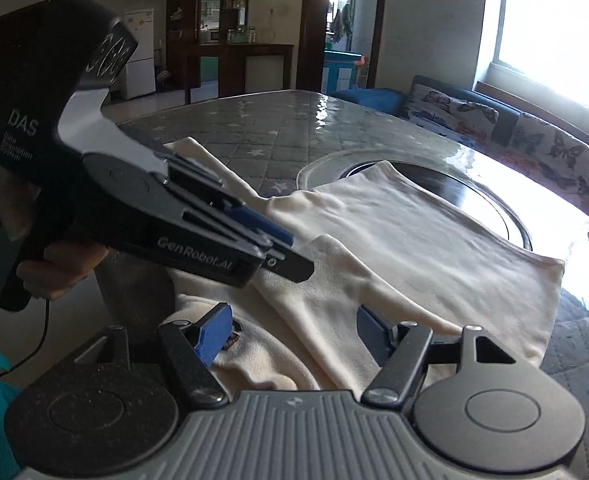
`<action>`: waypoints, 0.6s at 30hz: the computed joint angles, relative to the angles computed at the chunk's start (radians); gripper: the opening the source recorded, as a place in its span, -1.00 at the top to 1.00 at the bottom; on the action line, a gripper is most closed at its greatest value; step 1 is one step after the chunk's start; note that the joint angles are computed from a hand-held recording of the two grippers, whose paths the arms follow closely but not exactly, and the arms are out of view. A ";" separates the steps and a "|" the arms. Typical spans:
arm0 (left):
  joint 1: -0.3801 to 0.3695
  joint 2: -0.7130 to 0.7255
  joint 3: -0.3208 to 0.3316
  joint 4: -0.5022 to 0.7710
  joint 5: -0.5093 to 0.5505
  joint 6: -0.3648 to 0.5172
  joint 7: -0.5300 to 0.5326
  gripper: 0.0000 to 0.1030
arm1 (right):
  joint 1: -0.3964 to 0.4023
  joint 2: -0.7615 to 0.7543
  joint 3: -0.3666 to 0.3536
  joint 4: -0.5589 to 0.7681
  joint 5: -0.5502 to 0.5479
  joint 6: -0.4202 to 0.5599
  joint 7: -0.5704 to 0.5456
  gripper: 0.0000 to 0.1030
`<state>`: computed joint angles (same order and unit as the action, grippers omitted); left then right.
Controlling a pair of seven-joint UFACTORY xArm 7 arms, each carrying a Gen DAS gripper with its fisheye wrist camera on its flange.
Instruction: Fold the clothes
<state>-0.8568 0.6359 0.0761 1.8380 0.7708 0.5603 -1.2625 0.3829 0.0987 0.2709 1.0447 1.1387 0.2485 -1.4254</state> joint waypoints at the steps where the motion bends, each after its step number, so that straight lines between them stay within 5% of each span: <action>1: 0.001 0.000 -0.001 -0.002 -0.001 -0.003 0.000 0.43 | -0.002 -0.005 -0.001 -0.004 0.005 0.002 0.004 -0.36; 9: -0.020 -0.028 0.043 -0.038 0.062 -0.032 -0.116 0.43 | -0.003 -0.023 -0.026 -0.032 -0.041 -0.026 0.092 -0.21; 14: -0.007 -0.054 0.029 -0.073 0.090 0.001 -0.187 0.41 | 0.001 0.039 0.011 0.046 0.003 -0.021 0.044 -0.07; 16: -0.001 -0.064 0.021 -0.090 0.103 0.007 -0.208 0.39 | 0.011 0.074 0.023 0.070 -0.055 -0.024 0.067 0.03; 18: 0.003 -0.076 0.017 -0.110 0.122 0.004 -0.239 0.35 | 0.012 0.099 0.040 0.079 -0.095 -0.052 0.084 0.38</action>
